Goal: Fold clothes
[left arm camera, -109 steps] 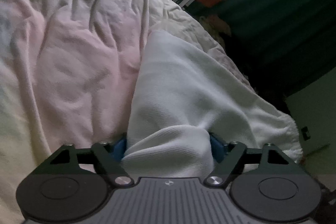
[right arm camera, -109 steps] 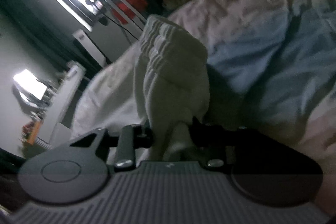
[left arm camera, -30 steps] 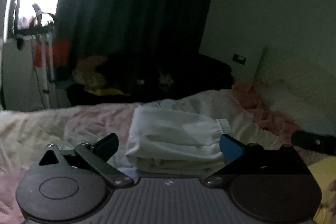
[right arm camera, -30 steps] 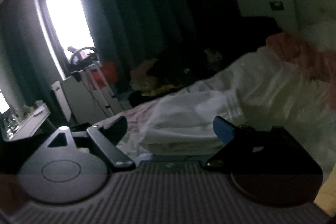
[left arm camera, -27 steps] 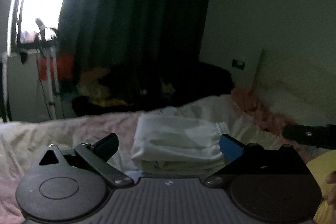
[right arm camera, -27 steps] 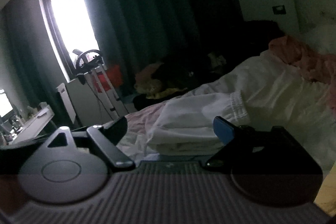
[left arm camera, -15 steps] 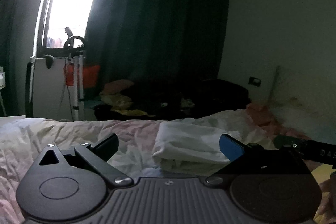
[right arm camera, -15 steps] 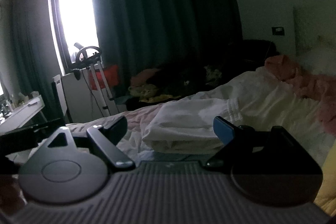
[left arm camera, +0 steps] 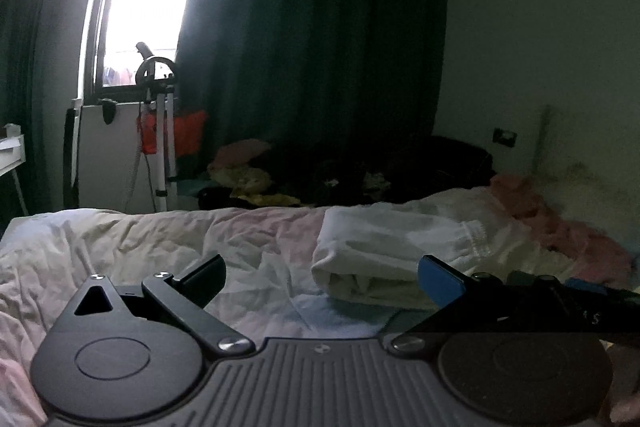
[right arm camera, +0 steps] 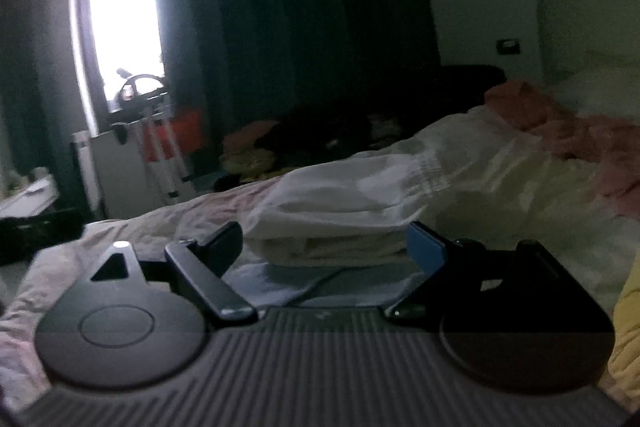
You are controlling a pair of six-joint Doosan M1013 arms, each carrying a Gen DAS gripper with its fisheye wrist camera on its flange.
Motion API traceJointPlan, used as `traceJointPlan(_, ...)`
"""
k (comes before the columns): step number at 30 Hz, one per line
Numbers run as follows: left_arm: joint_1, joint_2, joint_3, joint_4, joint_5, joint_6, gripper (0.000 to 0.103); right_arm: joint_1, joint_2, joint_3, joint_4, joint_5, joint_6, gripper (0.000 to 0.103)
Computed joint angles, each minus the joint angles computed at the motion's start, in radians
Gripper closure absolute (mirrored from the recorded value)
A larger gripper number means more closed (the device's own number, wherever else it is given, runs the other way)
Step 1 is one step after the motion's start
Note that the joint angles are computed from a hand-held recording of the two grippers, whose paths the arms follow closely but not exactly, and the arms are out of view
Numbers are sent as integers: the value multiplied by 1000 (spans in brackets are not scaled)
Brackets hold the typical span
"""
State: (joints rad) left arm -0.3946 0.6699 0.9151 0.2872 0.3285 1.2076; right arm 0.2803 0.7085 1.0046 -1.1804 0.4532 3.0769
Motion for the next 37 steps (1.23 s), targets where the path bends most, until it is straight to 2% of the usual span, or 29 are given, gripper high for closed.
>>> traceJointPlan(5,3,26,-28,-73,39,62,0,0,30,-49,134,66,-133,13)
traceJointPlan(8,2,33,-35,-54,53,55,0,5,15,-16,58,27,-88,13)
traceJointPlan(11,3,35,-38,-83,61,82,0,10,12,-7,19,24,-84,13)
traceJointPlan(14,-2,34,-36,-17,63,21,0,10,16,-16,63,31,-128,13)
traceJointPlan(19,-4,31,-31,-10,60,30,0,13,23,-34,117,55,-181,13)
traceJointPlan(37,-7,32,-27,44,79,-9,0,18,35,-57,144,88,-223,13)
